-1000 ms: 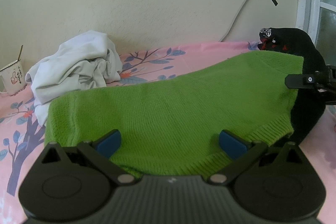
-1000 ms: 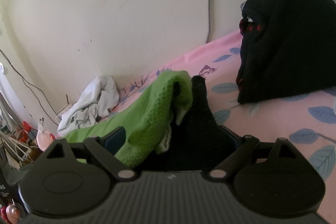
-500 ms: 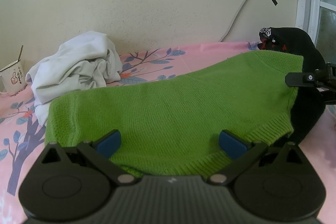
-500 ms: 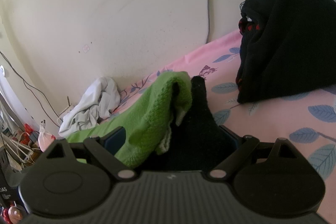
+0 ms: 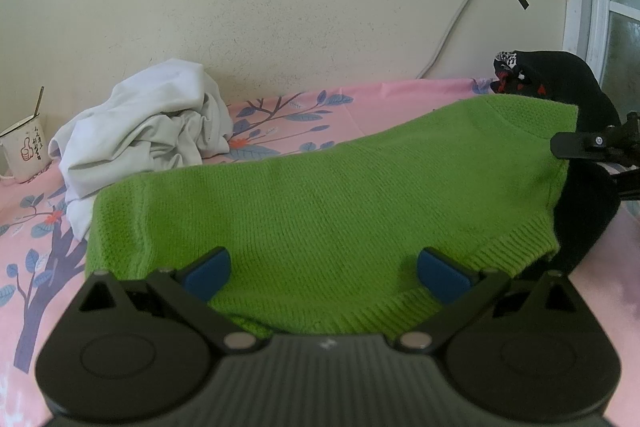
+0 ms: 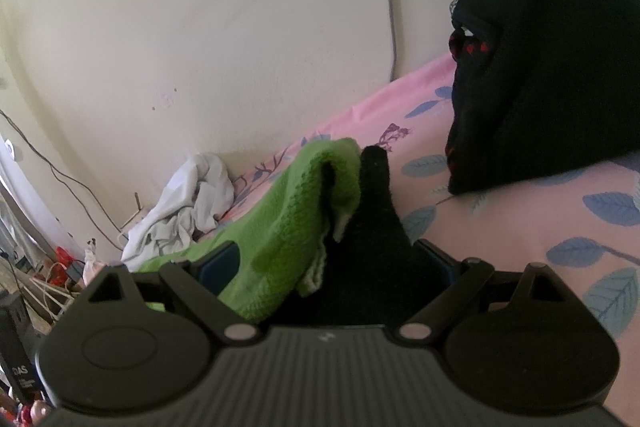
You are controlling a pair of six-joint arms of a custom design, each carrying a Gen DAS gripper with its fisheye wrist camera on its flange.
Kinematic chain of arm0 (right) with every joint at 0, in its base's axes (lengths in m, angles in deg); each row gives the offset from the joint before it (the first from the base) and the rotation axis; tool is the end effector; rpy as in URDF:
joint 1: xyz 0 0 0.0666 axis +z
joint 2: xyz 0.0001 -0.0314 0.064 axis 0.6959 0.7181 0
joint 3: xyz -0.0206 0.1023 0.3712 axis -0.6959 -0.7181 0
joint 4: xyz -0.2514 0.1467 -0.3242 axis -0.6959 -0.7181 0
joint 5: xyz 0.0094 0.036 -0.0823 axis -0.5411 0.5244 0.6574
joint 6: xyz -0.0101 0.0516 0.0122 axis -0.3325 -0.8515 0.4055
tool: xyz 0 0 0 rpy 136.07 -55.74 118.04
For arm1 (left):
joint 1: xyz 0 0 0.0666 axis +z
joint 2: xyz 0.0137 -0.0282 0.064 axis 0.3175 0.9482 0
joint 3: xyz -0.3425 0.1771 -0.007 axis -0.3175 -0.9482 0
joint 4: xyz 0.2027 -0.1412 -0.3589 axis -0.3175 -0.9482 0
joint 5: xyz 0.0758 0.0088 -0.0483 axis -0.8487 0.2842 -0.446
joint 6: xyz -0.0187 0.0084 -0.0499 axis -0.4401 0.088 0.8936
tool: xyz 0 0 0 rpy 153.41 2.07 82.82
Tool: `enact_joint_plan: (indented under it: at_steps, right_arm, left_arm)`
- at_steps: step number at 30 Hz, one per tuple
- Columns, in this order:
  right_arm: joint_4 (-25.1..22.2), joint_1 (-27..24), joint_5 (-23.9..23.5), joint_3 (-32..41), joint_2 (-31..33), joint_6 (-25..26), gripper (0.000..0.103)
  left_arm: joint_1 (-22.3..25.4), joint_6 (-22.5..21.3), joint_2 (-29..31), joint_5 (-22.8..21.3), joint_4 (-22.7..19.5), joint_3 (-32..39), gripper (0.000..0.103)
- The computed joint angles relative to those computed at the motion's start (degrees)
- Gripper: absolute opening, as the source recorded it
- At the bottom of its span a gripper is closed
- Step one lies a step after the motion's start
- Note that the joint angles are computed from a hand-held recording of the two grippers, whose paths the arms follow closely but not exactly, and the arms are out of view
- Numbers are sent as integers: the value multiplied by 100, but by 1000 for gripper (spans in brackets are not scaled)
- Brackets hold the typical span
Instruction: Fold small clothes
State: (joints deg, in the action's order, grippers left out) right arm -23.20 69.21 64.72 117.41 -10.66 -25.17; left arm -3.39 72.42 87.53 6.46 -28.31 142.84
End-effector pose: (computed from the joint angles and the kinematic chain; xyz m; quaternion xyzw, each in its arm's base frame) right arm 0.3610 0.1636 0.4083 0.1713 0.8306 0.2542 0.4649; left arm 0.4784 -0.1948 0.4362 0.2315 0.8622 -0.0852 0.4424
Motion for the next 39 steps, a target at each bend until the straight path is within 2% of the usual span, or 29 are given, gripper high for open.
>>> enact_joint_plan:
  at_steps: [31, 34, 39]
  right_arm:
    - [-71, 12, 74, -50, -81, -145, 87]
    - [-193, 54, 160, 34, -22, -71, 84]
    - [-161, 22, 187, -31, -86, -322, 78]
  left_arm:
    - [46, -23, 34, 78, -9, 20, 103]
    - [162, 64, -14, 392, -21, 11, 103]
    - [640, 800, -324, 1568, 76, -116, 103]
